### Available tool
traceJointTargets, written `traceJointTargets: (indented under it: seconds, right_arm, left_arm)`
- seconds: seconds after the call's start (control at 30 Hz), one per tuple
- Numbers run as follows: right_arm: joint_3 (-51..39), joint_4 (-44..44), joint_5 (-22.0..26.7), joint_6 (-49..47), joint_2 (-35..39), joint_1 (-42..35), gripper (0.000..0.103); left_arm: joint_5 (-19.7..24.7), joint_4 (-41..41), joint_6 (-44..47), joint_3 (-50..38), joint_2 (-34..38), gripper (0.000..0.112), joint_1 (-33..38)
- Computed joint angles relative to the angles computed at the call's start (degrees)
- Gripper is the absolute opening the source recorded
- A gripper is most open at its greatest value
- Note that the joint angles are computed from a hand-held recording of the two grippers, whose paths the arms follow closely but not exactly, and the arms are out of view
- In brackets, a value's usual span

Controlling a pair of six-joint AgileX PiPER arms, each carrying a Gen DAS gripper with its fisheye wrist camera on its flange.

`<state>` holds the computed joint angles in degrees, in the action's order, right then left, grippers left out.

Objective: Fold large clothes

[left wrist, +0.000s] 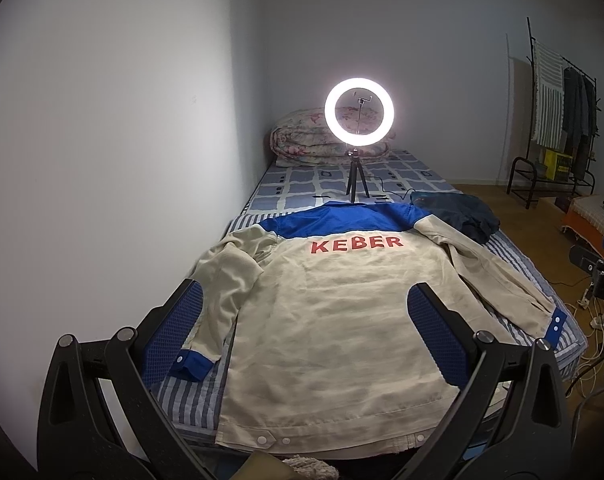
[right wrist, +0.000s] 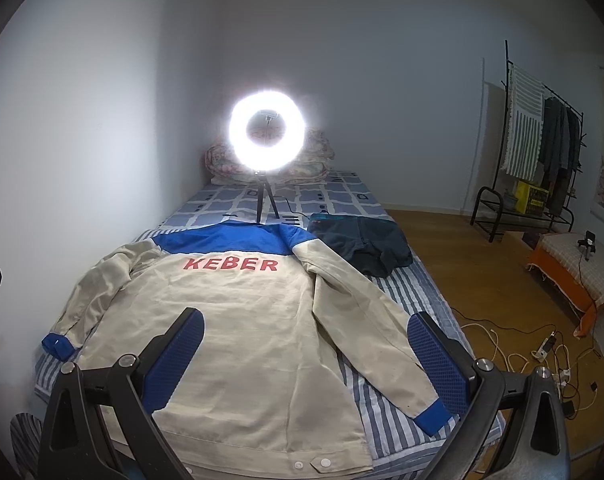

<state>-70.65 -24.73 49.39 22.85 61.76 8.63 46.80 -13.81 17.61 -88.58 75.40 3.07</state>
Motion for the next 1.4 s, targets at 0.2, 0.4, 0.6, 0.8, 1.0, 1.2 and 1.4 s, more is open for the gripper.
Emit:
traceJointTargets:
  seconds: [0.2,0.4,0.6,0.8,1.0,1.2,1.4]
  right_arm:
    - [0.80,-3.36,-2.97,2.75,1.05,3.63,0.103]
    - [0.80,1.39,-10.55,-1.90,4.84,5.90,0.103]
    - [-7.37,20.22,-12.60,-18.04,15.85,7.08,0.101]
    - [-14.24,41.35,-12.75,-35.79,26.80,9.13,0.085]
    - [-23.14,52.54,-8.97,-46.77,39.61,14.48,0.071]
    - [-38.32,49.19,-2.26,-49.16,54.99,21.23,0.066]
    - [-61.21,47.04,10.26,-49.23,73.28,26.32,0.066]
  left_arm:
    - [-2.33,-3.56,4.50,3.94,-0.12,0.103,4.57]
    - [-4.42,-7.31,11.42,11.59,-0.91,0.103,10.88]
    - [-6.52,-11.13,19.80,19.16,-3.89,0.096,17.58]
    - [-2.46,-16.83,25.20,21.03,-3.74,0.088,24.09]
    - [1.44,-18.84,27.59,21.09,-3.20,0.080,29.16]
    - [2.25,-19.75,29.75,19.73,-1.53,0.074,32.40]
    - [3.00,-19.99,29.96,17.90,1.28,0.071,34.32]
